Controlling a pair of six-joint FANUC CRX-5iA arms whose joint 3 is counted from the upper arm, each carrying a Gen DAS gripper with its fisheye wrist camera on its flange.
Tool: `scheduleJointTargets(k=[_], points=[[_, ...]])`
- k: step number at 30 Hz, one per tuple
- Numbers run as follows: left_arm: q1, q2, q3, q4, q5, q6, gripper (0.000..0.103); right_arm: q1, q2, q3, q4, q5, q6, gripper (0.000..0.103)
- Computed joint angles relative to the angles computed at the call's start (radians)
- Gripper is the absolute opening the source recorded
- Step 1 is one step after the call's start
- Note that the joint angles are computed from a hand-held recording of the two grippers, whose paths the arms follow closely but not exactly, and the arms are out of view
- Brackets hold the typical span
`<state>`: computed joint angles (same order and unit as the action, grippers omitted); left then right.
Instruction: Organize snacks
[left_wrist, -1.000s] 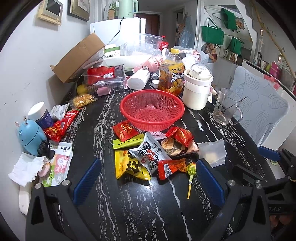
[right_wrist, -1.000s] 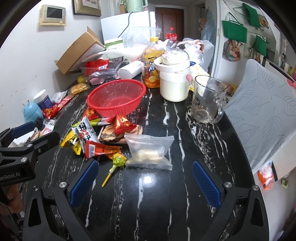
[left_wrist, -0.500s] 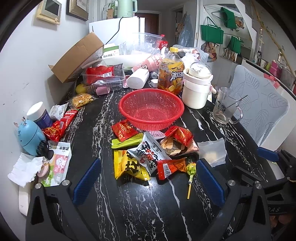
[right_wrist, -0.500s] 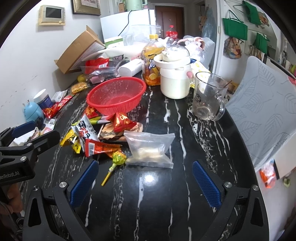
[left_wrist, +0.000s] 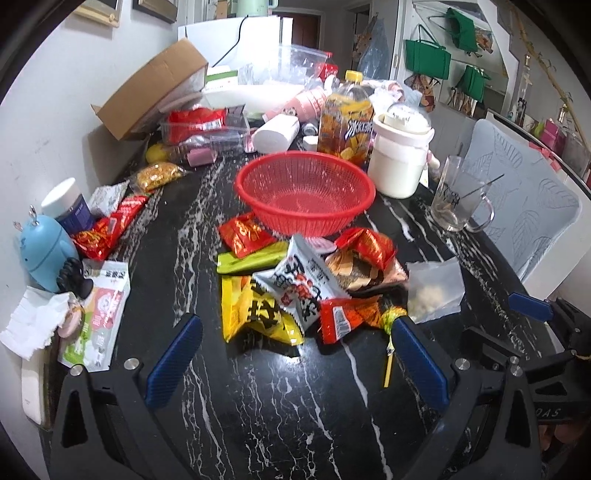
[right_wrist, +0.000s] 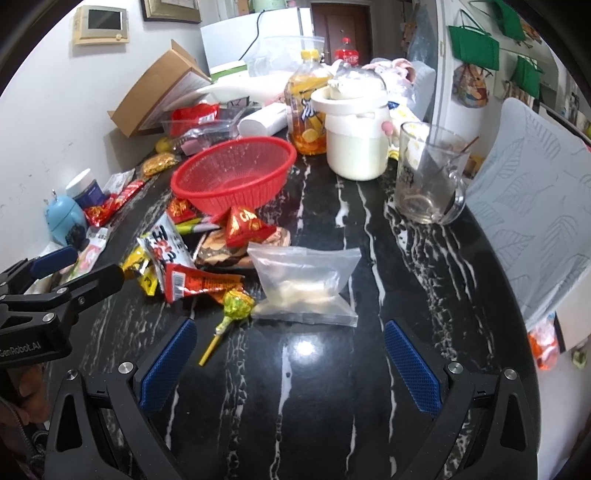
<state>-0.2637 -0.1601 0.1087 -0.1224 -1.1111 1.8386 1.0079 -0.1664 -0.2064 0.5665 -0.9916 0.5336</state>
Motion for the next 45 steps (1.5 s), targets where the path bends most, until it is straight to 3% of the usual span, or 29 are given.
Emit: scheduleJointTargets(k=[12, 34, 42, 45], points=[[0.044, -0.002, -0.071, 0.063, 0.035, -0.023, 0.103, -0.028, 0.034, -0.002, -0.037, 0.039, 0.029, 0.103], [0.05, 0.014, -0.081, 0.044, 0.048, 0.021, 0.103, -0.133, 0.112, 0.035, -0.114, 0.165, 0.08, 0.102], [0.042, 0.023, -0.068, 0.041, 0.041, 0.02, 0.103, -0.16, 0.129, 0.058, -0.19, 0.19, 0.144, 0.069], [0.033, 0.024, -0.063, 0.037, 0.039, 0.024, 0.103, -0.167, 0.113, 0.042, -0.193, 0.213, 0.132, 0.062]])
